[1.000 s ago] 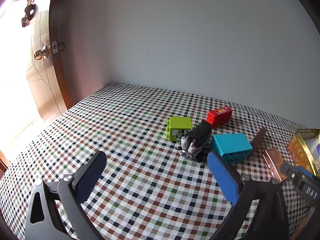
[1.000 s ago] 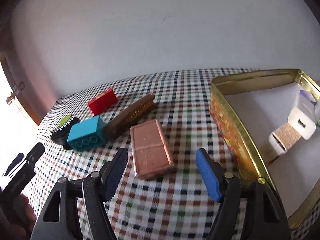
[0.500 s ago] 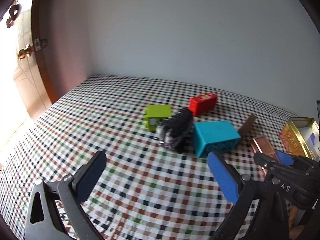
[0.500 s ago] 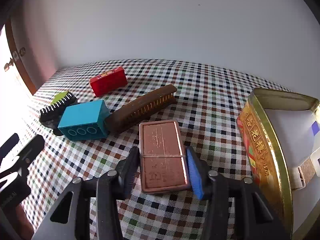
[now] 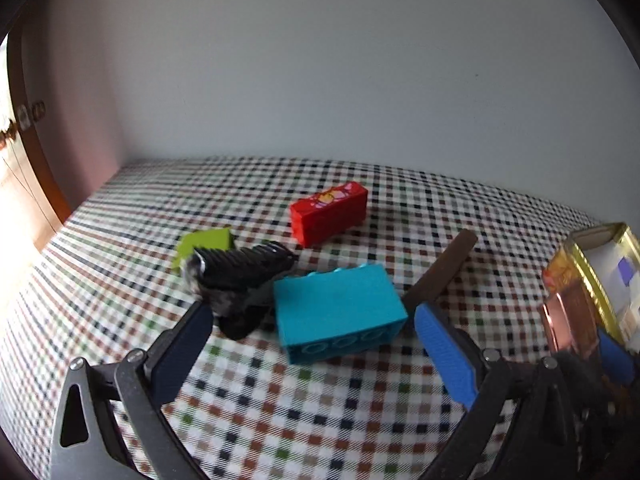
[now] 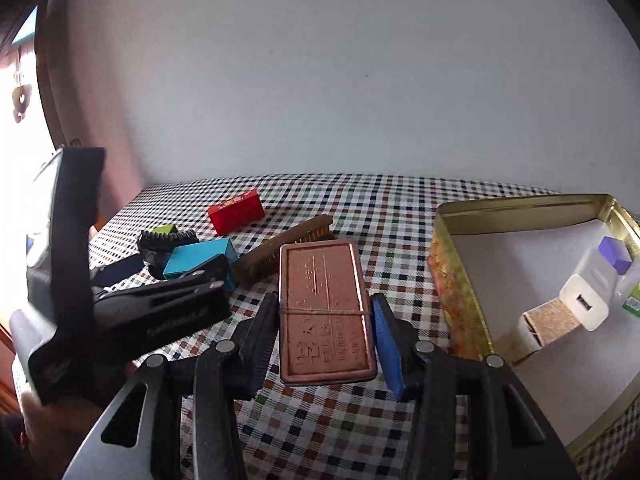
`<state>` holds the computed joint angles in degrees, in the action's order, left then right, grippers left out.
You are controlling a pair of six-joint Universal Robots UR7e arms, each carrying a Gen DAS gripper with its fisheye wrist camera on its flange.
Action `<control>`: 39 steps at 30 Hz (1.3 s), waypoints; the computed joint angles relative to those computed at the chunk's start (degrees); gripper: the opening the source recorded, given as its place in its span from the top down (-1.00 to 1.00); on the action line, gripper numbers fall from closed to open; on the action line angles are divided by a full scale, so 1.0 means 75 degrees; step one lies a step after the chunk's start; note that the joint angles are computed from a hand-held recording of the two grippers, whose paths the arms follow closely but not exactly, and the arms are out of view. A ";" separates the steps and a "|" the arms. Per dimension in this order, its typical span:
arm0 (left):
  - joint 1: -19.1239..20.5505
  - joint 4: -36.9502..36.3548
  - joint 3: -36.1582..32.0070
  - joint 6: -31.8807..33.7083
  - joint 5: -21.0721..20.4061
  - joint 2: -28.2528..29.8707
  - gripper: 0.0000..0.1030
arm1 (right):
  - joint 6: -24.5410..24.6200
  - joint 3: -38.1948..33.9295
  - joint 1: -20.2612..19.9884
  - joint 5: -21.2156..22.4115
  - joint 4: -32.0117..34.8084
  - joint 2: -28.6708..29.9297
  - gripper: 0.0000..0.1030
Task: Organize rigid objects
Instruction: 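Grasp the copper tin with the right tool while the left tool grasps the teal brick, then carry the copper tin and teal brick over the gold tray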
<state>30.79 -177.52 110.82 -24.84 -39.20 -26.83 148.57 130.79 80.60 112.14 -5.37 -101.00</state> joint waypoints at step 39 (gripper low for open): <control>-0.0488 -0.2363 0.0564 0.0435 0.0382 0.0404 -0.33 | -0.0247 0.0529 -0.0288 -0.1089 -0.0711 -0.0796 0.05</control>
